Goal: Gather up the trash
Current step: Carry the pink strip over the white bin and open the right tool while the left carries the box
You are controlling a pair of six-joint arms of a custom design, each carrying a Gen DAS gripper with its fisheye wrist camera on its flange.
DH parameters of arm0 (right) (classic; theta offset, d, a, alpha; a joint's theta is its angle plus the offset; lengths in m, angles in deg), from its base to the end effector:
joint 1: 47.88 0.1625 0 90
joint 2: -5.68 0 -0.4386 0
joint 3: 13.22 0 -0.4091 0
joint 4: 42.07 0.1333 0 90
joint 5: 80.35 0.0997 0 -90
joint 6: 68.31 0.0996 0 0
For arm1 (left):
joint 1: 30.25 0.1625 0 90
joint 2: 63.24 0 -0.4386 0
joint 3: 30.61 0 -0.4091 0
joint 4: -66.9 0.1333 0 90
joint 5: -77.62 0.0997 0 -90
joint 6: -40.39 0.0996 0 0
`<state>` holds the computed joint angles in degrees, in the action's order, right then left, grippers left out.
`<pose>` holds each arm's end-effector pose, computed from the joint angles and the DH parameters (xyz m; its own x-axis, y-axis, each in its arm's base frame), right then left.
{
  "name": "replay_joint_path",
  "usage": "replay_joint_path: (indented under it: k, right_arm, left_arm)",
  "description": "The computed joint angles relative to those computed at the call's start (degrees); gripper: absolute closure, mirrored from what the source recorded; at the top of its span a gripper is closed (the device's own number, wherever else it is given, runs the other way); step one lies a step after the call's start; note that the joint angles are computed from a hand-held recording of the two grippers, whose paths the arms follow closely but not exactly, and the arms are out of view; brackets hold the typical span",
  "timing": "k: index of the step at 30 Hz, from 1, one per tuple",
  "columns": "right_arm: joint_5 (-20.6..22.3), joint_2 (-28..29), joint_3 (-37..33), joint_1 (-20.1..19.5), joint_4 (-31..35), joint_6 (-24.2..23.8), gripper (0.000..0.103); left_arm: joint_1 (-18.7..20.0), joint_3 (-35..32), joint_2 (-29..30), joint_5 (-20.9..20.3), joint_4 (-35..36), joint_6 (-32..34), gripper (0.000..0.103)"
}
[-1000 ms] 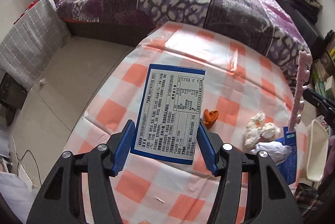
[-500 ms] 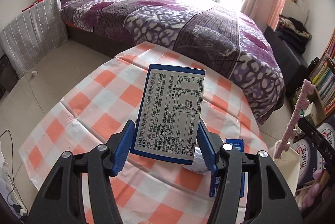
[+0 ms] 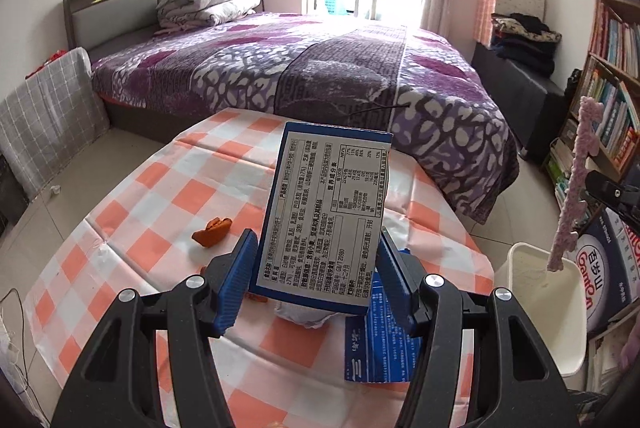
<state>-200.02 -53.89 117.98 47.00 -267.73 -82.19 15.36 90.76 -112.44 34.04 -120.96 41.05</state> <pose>0.1239 -0.4637 0.2042 -0.8683 0.2540 0.4261 -0.2529 0.5122 -0.8208 -0.2250 -0.5235 0.0864 -0.7050 0.2652 -0.6578 0.6386 0.6409 -0.4260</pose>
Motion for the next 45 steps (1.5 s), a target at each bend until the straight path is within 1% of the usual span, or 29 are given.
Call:
replay_joint_path:
  k: [9, 12, 15, 21, 26, 28, 29, 30, 31, 32, 35, 36, 38, 45]
  right_arm:
    - [-1.15, -3.96, 3.37, -2.17, -1.78, 0.67, 0.094]
    - [-1.6, -5.71, 4.54, -3.26, -1.78, 1.77, 0.094]
    - [-1.43, -7.96, 5.75, -4.91, -0.74, 3.57, 0.094]
    - [-1.46, -12.67, 8.09, -8.18, 1.71, 6.36, 0.094]
    - [-0.76, -16.72, 9.63, -11.28, 5.57, 10.38, 0.094]
    - [0.02, -18.3, 10.5, -12.62, 5.97, 11.99, 0.088]
    - [0.42, -19.03, 10.89, -13.24, 6.07, 12.62, 0.079]
    - [1.19, -19.81, 11.41, -13.97, 5.85, 13.28, 0.06]
    - [1.54, -20.18, 11.87, -14.4, 4.97, 13.75, 0.05]
    - [1.39, -20.42, 12.31, -14.67, 3.65, 14.08, 0.044]
    - [1.12, -21.21, 13.03, -15.17, 1.76, 14.08, 0.043]
    - [1.12, -21.41, 13.29, -15.42, 1.34, 14.26, 0.039]
    - [1.15, -22.04, 13.59, -15.92, 1.05, 15.02, 0.035]
    - [4.69, -25.98, 15.95, -19.69, -0.45, 18.01, 0.028]
  left_arm:
    - [-4.29, -0.64, 3.09, -3.27, 1.07, -0.36, 0.044]
    - [-5.23, -1.25, 3.97, -4.86, 2.81, -1.53, 0.044]
    - [-5.93, -2.46, 5.09, -6.89, 5.65, -2.79, 0.044]
    - [-7.62, -4.69, 7.72, -9.84, 8.98, -4.01, 0.044]
    - [-9.27, -6.47, 9.91, -11.62, 10.89, -4.86, 0.044]
    - [-9.95, -7.17, 10.79, -12.23, 11.51, -5.14, 0.044]
    - [-10.25, -7.45, 11.21, -12.45, 11.67, -5.12, 0.044]
    - [-10.63, -7.75, 11.65, -12.63, 11.85, -5.07, 0.044]
    - [-11.0, -7.97, 12.06, -12.81, 11.98, -5.04, 0.044]
    - [-11.3, -8.18, 12.45, -12.99, 12.09, -4.97, 0.044]
    - [-12.21, -8.97, 13.62, -13.63, 12.61, -4.89, 0.044]
    - [-12.48, -9.2, 13.96, -13.81, 12.8, -4.96, 0.044]
    - [-12.98, -9.67, 14.6, -14.23, 13.23, -5.12, 0.044]
    - [-14.4, -11.57, 16.65, -15.5, 15.24, -5.18, 0.044]
